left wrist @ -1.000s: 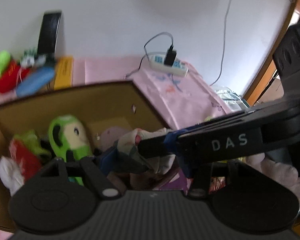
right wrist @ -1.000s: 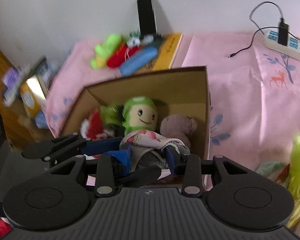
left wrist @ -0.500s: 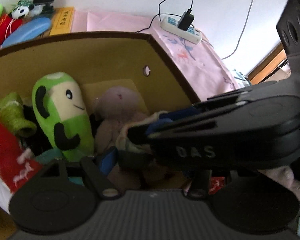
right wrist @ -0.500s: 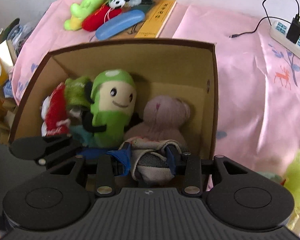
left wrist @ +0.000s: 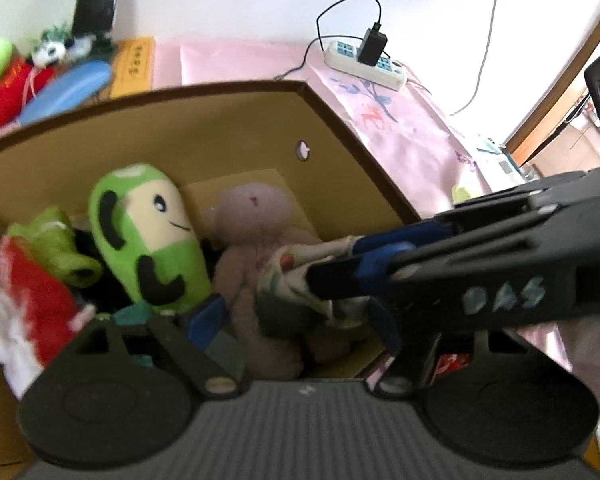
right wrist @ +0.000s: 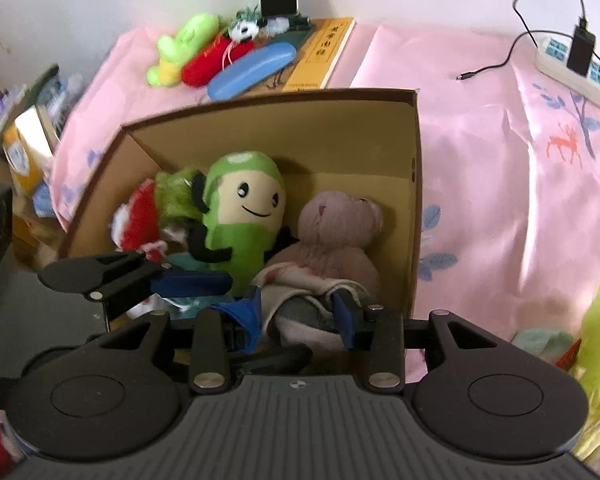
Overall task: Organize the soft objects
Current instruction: 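Lower the grey cloth onto the teddy bear and open both grippers, then move both grippers to the red fluffy toy and close on it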
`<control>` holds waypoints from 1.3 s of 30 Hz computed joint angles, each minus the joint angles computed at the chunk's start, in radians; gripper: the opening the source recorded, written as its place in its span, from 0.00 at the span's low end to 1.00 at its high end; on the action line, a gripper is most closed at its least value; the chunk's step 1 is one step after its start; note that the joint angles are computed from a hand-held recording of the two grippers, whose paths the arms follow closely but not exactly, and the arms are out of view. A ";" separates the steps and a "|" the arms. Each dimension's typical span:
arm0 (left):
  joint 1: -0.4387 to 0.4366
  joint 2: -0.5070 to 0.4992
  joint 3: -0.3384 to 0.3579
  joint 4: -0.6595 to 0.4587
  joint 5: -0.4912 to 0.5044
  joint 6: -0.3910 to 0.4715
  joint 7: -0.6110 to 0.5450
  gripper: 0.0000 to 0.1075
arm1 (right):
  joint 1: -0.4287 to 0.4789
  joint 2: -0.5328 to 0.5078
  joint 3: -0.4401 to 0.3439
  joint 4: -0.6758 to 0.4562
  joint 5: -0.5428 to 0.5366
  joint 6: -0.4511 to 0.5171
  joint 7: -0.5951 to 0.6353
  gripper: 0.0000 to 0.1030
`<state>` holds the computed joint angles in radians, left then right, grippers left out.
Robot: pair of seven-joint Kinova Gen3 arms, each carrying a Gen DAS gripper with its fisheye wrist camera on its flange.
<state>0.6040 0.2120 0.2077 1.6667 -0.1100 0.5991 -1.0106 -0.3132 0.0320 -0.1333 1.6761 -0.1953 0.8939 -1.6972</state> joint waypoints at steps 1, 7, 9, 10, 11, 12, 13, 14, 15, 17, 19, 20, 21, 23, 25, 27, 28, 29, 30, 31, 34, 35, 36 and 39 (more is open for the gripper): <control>0.012 -0.005 -0.006 0.002 -0.020 0.003 0.015 0.66 | 0.008 -0.012 0.005 0.013 -0.026 -0.012 0.010 0.23; 0.074 -0.018 -0.022 -0.005 -0.141 0.034 0.142 0.66 | 0.043 -0.078 0.035 0.094 -0.172 -0.090 0.051 0.23; 0.102 -0.015 -0.025 -0.021 -0.194 0.062 0.194 0.66 | 0.051 -0.097 0.045 0.118 -0.211 -0.103 0.060 0.23; 0.116 -0.015 -0.025 -0.028 -0.224 0.076 0.219 0.66 | 0.053 -0.106 0.046 0.127 -0.218 -0.111 0.060 0.23; 0.126 -0.016 -0.024 -0.030 -0.246 0.084 0.239 0.66 | 0.054 -0.120 0.048 0.140 -0.222 -0.120 0.060 0.23; 0.138 -0.018 -0.022 -0.035 -0.271 0.094 0.262 0.66 | 0.055 -0.132 0.051 0.151 -0.226 -0.127 0.063 0.23; 0.146 -0.019 -0.020 -0.038 -0.291 0.102 0.280 0.66 | 0.055 -0.144 0.053 0.163 -0.230 -0.136 0.066 0.23; 0.161 -0.019 -0.019 -0.045 -0.321 0.116 0.306 0.66 | 0.055 -0.157 0.056 0.175 -0.235 -0.144 0.069 0.23; 0.174 -0.019 -0.015 -0.050 -0.346 0.128 0.326 0.66 | 0.054 -0.170 0.057 0.186 -0.235 -0.152 0.068 0.23; 0.179 -0.022 -0.003 -0.055 -0.361 0.137 0.336 0.66 | 0.052 -0.197 0.056 0.210 -0.225 -0.172 0.059 0.23; 0.194 -0.019 0.006 -0.066 -0.382 0.152 0.354 0.66 | 0.046 -0.218 0.063 0.230 -0.224 -0.184 0.063 0.23; 0.207 -0.014 0.009 -0.075 -0.400 0.165 0.368 0.66 | 0.042 -0.227 0.068 0.239 -0.225 -0.188 0.068 0.23; 0.224 -0.007 0.011 -0.087 -0.423 0.184 0.386 0.66 | 0.039 -0.237 0.073 0.248 -0.226 -0.190 0.075 0.23; 0.255 0.007 0.012 -0.107 -0.463 0.214 0.415 0.67 | 0.036 -0.261 0.080 0.268 -0.223 -0.198 0.082 0.23; 0.284 0.021 0.014 -0.130 -0.490 0.244 0.439 0.67 | 0.035 -0.281 0.084 0.282 -0.215 -0.203 0.081 0.23; 0.307 0.034 0.015 -0.153 -0.507 0.268 0.456 0.67 | 0.031 -0.302 0.102 0.299 -0.222 -0.205 0.093 0.23; 0.318 0.040 0.014 -0.163 -0.513 0.281 0.464 0.67 | 0.029 -0.312 0.113 0.307 -0.228 -0.205 0.100 0.23; 0.332 0.050 0.014 -0.179 -0.521 0.300 0.474 0.67 | 0.028 -0.325 0.123 0.317 -0.233 -0.206 0.107 0.23; 0.345 0.059 0.013 -0.194 -0.528 0.316 0.482 0.67 | 0.028 -0.336 0.128 0.326 -0.235 -0.208 0.110 0.23; 0.357 0.067 0.011 -0.206 -0.534 0.329 0.489 0.67 | 0.027 -0.347 0.137 0.336 -0.239 -0.210 0.116 0.23; 0.396 0.096 0.006 -0.249 -0.549 0.373 0.502 0.67 | 0.026 -0.381 0.161 0.364 -0.248 -0.214 0.130 0.23; 0.410 0.107 0.003 -0.264 -0.555 0.387 0.506 0.67 | 0.027 -0.393 0.167 0.375 -0.250 -0.216 0.133 0.23; 0.422 0.116 0.000 -0.277 -0.558 0.401 0.508 0.67 | 0.027 -0.404 0.172 0.385 -0.249 -0.216 0.136 0.23; 0.456 0.147 -0.009 -0.322 -0.562 0.438 0.512 0.67 | 0.026 -0.428 0.193 0.406 -0.248 -0.212 0.153 0.23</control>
